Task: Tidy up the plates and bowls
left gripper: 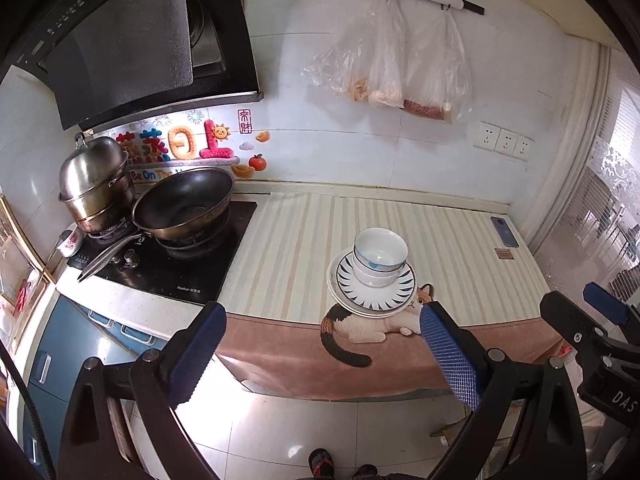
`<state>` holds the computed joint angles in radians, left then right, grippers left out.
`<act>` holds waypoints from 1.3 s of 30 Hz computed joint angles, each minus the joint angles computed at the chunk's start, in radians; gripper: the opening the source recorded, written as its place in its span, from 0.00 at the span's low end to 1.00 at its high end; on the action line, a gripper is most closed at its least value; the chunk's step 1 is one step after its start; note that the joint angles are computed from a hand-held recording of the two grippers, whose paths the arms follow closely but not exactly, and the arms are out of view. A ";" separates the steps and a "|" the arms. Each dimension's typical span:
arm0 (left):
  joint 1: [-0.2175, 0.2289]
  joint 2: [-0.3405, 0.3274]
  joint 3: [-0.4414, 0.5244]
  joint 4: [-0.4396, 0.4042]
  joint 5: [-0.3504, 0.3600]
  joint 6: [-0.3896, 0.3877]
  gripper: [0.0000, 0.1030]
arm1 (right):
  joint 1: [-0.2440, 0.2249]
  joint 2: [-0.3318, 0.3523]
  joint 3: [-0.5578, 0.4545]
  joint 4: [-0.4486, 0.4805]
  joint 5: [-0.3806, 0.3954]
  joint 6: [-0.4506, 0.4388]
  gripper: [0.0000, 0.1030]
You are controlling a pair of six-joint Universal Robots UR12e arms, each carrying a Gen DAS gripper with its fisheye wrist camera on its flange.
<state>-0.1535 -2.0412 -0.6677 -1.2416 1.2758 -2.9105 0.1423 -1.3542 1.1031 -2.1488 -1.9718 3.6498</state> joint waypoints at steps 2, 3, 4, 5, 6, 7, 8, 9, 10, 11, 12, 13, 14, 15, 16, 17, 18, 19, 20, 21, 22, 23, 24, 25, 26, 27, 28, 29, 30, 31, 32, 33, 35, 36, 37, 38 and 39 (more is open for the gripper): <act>0.000 0.022 -0.036 0.023 0.002 -0.001 0.97 | 0.001 -0.009 0.010 -0.008 0.002 -0.006 0.96; 0.000 0.031 -0.050 0.031 -0.001 -0.003 0.96 | 0.005 -0.016 0.020 -0.015 -0.007 -0.010 0.96; 0.000 0.039 -0.062 0.037 -0.004 -0.003 0.97 | 0.008 -0.019 0.023 -0.016 -0.013 -0.014 0.96; 0.000 0.045 -0.073 0.041 -0.006 -0.004 0.97 | 0.011 -0.024 0.029 -0.020 -0.019 -0.018 0.96; 0.000 0.053 -0.085 0.048 -0.006 -0.007 0.96 | 0.014 -0.029 0.036 -0.025 -0.024 -0.021 0.96; 0.000 0.060 -0.096 0.054 -0.009 -0.006 0.97 | 0.016 -0.032 0.039 -0.025 -0.028 -0.022 0.96; -0.001 0.067 -0.108 0.061 -0.008 -0.008 0.97 | 0.019 -0.035 0.041 -0.023 -0.032 -0.023 0.96; -0.001 0.076 -0.122 0.069 -0.008 -0.010 0.97 | 0.021 -0.039 0.046 -0.023 -0.035 -0.025 0.96; -0.001 0.082 -0.131 0.077 -0.008 -0.010 0.97 | 0.022 -0.043 0.049 -0.022 -0.037 -0.025 0.96; -0.002 0.088 -0.142 0.088 -0.003 -0.013 0.97 | 0.022 -0.046 0.053 -0.022 -0.039 -0.026 0.96; -0.002 0.095 -0.153 0.100 -0.001 -0.014 0.97 | 0.024 -0.050 0.057 -0.019 -0.046 -0.025 0.96; -0.002 0.101 -0.161 0.110 0.001 -0.015 0.97 | 0.026 -0.052 0.060 -0.018 -0.049 -0.023 0.96; -0.001 0.103 -0.164 0.114 0.001 -0.016 0.97 | 0.027 -0.055 0.062 -0.018 -0.050 -0.021 0.96; 0.000 0.106 -0.169 0.119 -0.002 -0.017 0.97 | 0.028 -0.059 0.068 -0.020 -0.053 -0.018 0.96; 0.001 0.110 -0.173 0.123 -0.002 -0.014 0.97 | 0.028 -0.060 0.069 -0.021 -0.056 -0.018 0.96; 0.001 0.114 -0.179 0.130 -0.001 -0.015 0.97 | 0.029 -0.062 0.071 -0.021 -0.060 -0.017 0.96; 0.002 0.117 -0.183 0.137 0.000 -0.015 0.96 | 0.029 -0.064 0.074 -0.023 -0.060 -0.016 0.96; 0.003 0.120 -0.187 0.140 0.002 -0.013 0.97 | 0.029 -0.067 0.077 -0.027 -0.060 -0.014 0.96; 0.003 0.123 -0.190 0.141 0.007 -0.014 0.97 | 0.030 -0.069 0.079 -0.027 -0.062 -0.013 0.96; 0.002 0.128 -0.197 0.145 0.012 -0.017 0.97 | 0.031 -0.070 0.082 -0.030 -0.064 -0.012 0.96; 0.003 0.129 -0.198 0.148 0.011 -0.017 0.97 | 0.031 -0.071 0.083 -0.030 -0.063 -0.011 0.96; 0.004 0.129 -0.198 0.148 0.010 -0.016 0.97 | 0.031 -0.071 0.083 -0.029 -0.062 -0.012 0.96; 0.004 0.132 -0.201 0.150 0.012 -0.015 0.97 | 0.031 -0.072 0.085 -0.030 -0.062 -0.013 0.96; 0.005 0.135 -0.206 0.153 0.011 -0.016 0.97 | 0.032 -0.072 0.083 -0.029 -0.061 -0.013 0.96; 0.005 0.135 -0.205 0.152 0.013 -0.016 0.97 | 0.033 -0.073 0.083 -0.029 -0.063 -0.013 0.96; 0.006 0.135 -0.206 0.153 0.011 -0.016 0.97 | 0.035 -0.072 0.082 -0.028 -0.065 -0.013 0.96; 0.006 0.135 -0.205 0.151 0.009 -0.015 0.97 | 0.035 -0.072 0.082 -0.029 -0.065 -0.012 0.96; 0.008 0.136 -0.206 0.152 0.009 -0.016 0.97 | 0.036 -0.072 0.082 -0.030 -0.064 -0.014 0.97; 0.009 0.134 -0.205 0.153 0.003 -0.013 0.97 | 0.037 -0.073 0.084 -0.032 -0.065 -0.014 0.97; 0.009 0.137 -0.209 0.156 0.004 -0.014 0.97 | 0.038 -0.072 0.082 -0.030 -0.066 -0.015 0.97; 0.009 0.138 -0.211 0.159 0.006 -0.014 0.97 | 0.039 -0.072 0.082 -0.029 -0.065 -0.015 0.97; 0.011 0.139 -0.213 0.160 0.003 -0.013 0.96 | 0.039 -0.073 0.083 -0.030 -0.065 -0.015 0.97; 0.011 0.142 -0.218 0.164 0.004 -0.015 0.96 | 0.038 -0.073 0.082 -0.029 -0.064 -0.017 0.97; 0.012 0.146 -0.223 0.167 0.004 -0.017 0.96 | 0.039 -0.074 0.084 -0.030 -0.066 -0.016 0.97; 0.011 0.147 -0.226 0.169 0.009 -0.018 0.97 | 0.041 -0.073 0.083 -0.029 -0.067 -0.014 0.97; 0.012 0.150 -0.230 0.173 0.009 -0.019 0.96 | 0.040 -0.073 0.082 -0.029 -0.065 -0.015 0.97; 0.013 0.152 -0.232 0.173 0.005 -0.018 0.96 | 0.039 -0.073 0.082 -0.026 -0.064 -0.014 0.97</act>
